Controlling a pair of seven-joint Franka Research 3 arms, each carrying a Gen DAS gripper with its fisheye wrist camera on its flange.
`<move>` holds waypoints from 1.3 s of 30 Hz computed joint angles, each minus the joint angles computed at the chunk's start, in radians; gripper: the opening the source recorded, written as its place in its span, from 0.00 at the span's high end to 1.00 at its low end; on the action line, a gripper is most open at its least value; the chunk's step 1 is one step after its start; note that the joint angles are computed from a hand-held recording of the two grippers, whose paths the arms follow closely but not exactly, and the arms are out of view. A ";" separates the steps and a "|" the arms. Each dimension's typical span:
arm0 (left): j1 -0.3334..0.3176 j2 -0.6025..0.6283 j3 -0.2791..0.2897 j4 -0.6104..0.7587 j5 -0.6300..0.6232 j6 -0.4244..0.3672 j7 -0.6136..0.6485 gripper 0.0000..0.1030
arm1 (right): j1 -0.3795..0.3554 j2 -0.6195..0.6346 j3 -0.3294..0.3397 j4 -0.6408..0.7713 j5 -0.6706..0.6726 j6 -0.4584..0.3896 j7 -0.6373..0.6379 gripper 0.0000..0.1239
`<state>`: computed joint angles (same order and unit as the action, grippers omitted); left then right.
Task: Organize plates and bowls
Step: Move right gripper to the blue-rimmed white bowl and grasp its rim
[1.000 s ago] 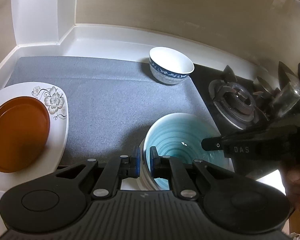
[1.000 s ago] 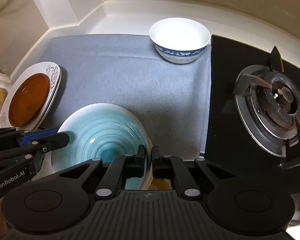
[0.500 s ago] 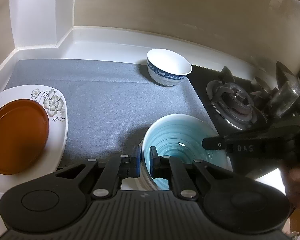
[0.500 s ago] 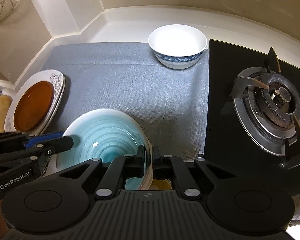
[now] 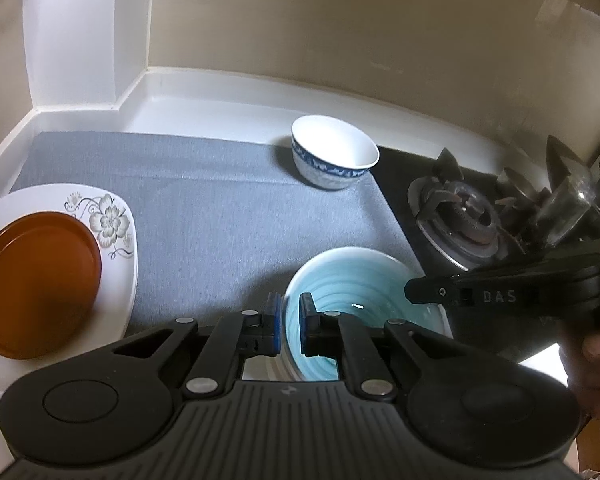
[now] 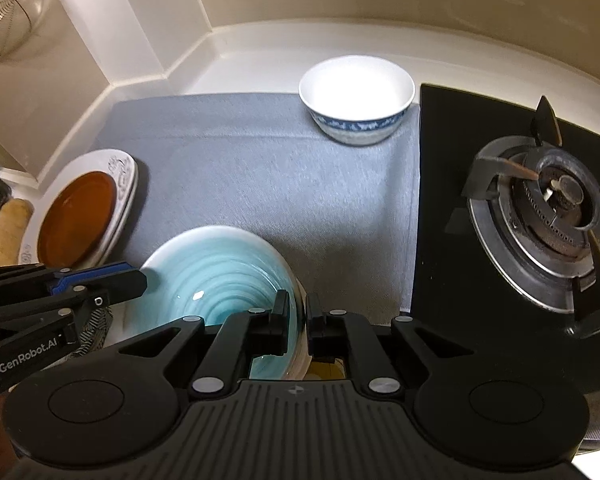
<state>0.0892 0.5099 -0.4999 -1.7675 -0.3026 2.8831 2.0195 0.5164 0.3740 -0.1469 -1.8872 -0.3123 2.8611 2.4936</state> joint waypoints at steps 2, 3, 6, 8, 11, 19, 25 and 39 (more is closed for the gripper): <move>0.012 0.000 -0.016 -0.005 -0.011 0.016 0.011 0.88 | 0.007 -0.009 -0.011 -0.011 -0.012 0.014 0.013 0.92; 0.019 0.002 -0.024 -0.005 -0.016 0.020 0.018 0.88 | 0.015 -0.014 -0.021 -0.016 -0.024 0.017 0.026 0.92; 0.025 0.004 -0.034 -0.005 -0.020 0.027 0.022 0.88 | 0.031 -0.026 -0.045 -0.033 -0.060 0.030 0.071 0.87; 0.025 0.005 -0.035 -0.004 -0.018 0.027 0.020 0.88 | 0.033 -0.031 -0.052 -0.045 -0.076 0.047 0.099 0.87; 0.032 0.005 -0.042 -0.008 -0.020 0.036 0.024 0.88 | 0.069 -0.042 -0.099 -0.067 -0.148 0.083 0.181 0.87; 0.053 -0.006 -0.066 -0.033 -0.021 0.066 0.024 0.88 | 0.076 -0.039 -0.171 -0.091 -0.165 0.229 0.315 0.87; 0.078 -0.039 -0.084 -0.085 -0.018 0.109 0.021 0.88 | 0.055 0.058 -0.218 -0.006 -0.013 0.269 0.339 0.74; 0.090 -0.156 -0.048 -0.250 0.088 0.219 -0.117 0.88 | -0.202 0.345 0.029 0.395 0.355 0.102 0.131 0.64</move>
